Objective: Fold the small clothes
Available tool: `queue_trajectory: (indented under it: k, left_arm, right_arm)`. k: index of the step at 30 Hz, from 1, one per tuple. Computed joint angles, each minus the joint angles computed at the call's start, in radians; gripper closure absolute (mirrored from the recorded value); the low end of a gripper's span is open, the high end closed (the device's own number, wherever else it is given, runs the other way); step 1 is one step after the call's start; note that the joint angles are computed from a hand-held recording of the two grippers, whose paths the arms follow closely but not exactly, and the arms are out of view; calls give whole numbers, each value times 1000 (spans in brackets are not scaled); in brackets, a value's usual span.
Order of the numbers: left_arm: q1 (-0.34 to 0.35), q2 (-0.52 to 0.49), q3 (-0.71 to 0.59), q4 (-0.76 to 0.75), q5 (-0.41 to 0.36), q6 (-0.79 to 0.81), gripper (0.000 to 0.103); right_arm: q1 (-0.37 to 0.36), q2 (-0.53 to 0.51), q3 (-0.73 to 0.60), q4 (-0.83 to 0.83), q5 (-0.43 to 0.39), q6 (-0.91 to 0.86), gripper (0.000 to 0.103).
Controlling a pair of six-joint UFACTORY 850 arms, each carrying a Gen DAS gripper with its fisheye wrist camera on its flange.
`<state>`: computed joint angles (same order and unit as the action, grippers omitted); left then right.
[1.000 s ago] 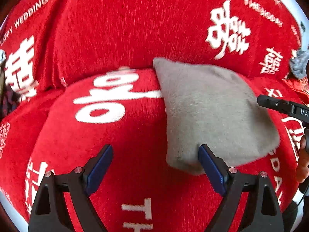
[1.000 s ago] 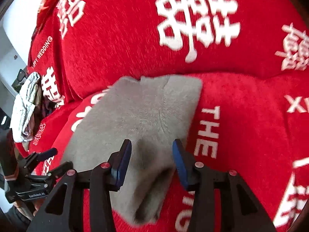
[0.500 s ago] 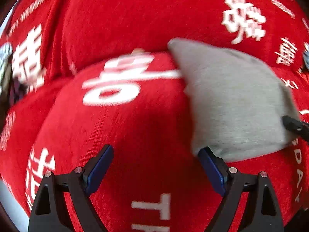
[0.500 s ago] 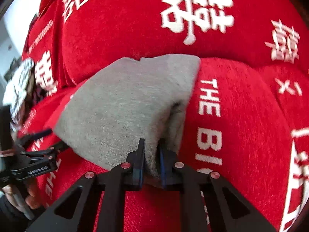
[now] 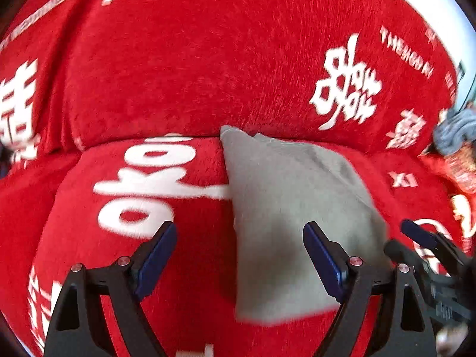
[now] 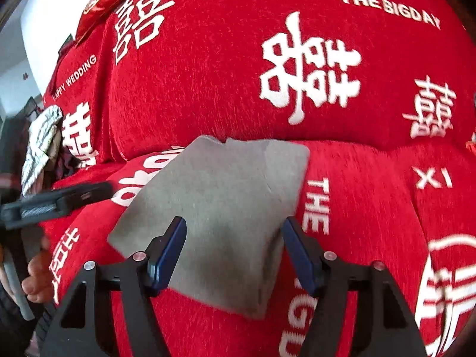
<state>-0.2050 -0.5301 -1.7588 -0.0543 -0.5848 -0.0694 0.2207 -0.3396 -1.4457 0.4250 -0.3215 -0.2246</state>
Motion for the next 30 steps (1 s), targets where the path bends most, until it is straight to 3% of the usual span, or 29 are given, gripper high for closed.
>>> queue_trajectory:
  k: [4,9,11,13,17,20,22,24,27,30]
  left_arm:
    - [-35,-145,-163,142,-111,-84,16]
    - [-23,-164,-159,79,-99,-45,13]
    - [-27,-154,-127,102,-59,-52,10]
    - [-25,-153,-115,113,-39,-76,0]
    - [17,-176,-180,-67,-117,19,0]
    - [64,-148,-171,-229,-111,111,0]
    - [81,-193,-245,-275,-198,125,0]
    - [88,-262,-337,-336,-314,172,0]
    - [63,-320,-406,-295,-378,180,0]
    - [62,-363,-458,-371,-429,213,0]
  right_arm:
    - [7,-92,-114,-111,-67,91,33]
    - [2,-203,-232,-191,-181,154,33]
    - [-2,-209,-221,-200,-160,162,33]
    - [-12,-208,-209,-140,-151,125,32]
    - [-32,-197,-211,-62,-173,77,31]
    - [-75,-142,-153,114,-114,-15,24]
    - [-106,-141,-149,195,-114,-40,22]
    - [-133,-184,-197,231,-182,-14,22]
    - [-151,-267,-275,353,-316,-26,22]
    - [-142,-326,-333,365,-379,-10,22]
